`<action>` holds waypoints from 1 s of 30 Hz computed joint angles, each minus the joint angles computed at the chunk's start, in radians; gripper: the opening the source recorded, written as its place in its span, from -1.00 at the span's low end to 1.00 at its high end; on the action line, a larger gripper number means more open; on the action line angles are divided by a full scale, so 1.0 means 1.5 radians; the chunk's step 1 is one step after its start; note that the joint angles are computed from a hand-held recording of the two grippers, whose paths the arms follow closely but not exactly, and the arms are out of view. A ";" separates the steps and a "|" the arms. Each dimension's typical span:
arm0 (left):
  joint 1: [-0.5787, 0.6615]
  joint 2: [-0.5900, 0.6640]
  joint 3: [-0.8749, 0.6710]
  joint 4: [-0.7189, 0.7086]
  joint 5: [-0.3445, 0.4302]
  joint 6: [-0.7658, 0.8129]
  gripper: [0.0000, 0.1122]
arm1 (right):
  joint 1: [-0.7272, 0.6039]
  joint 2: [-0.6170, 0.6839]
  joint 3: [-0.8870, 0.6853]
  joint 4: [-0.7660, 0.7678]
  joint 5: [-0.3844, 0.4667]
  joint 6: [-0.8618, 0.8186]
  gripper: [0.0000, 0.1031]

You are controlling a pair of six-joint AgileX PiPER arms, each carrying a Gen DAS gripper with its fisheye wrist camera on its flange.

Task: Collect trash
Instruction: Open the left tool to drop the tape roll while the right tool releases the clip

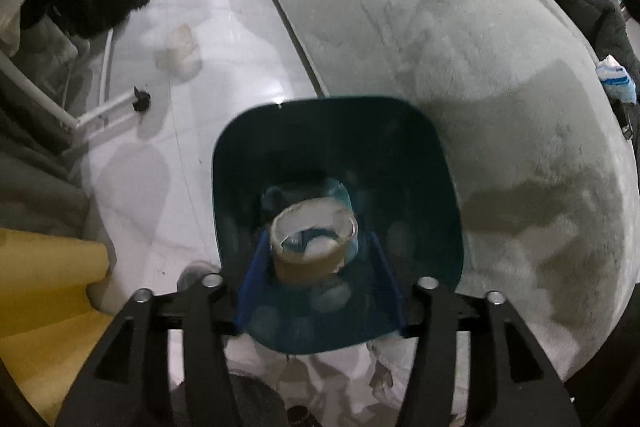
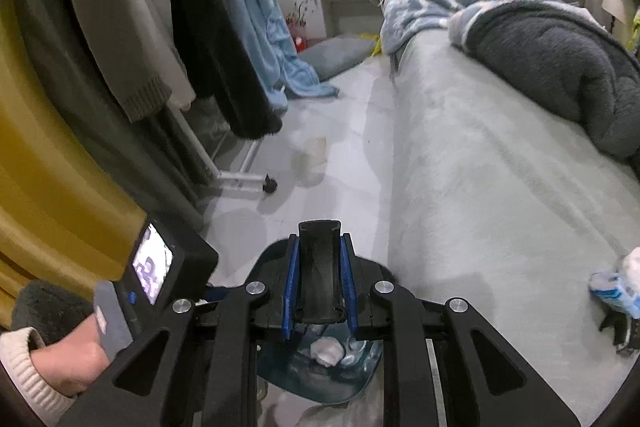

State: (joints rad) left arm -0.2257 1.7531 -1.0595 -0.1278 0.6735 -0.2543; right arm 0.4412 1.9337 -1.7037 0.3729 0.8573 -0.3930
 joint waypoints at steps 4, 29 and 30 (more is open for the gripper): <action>0.008 -0.015 0.015 -0.013 0.005 0.022 0.27 | 0.015 0.036 -0.017 -0.026 0.011 0.017 -0.62; 0.112 -0.214 0.104 -0.044 -0.031 0.103 0.43 | 0.092 0.222 -0.068 -0.153 0.077 0.106 -0.61; 0.111 -0.222 0.103 -0.035 -0.030 0.096 0.43 | 0.092 0.224 -0.069 -0.159 0.079 0.109 -0.61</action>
State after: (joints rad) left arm -0.0597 1.4200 -0.9047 -0.1801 0.6280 -0.1103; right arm 0.5789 2.2698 -1.8066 0.1342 0.9760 -0.2292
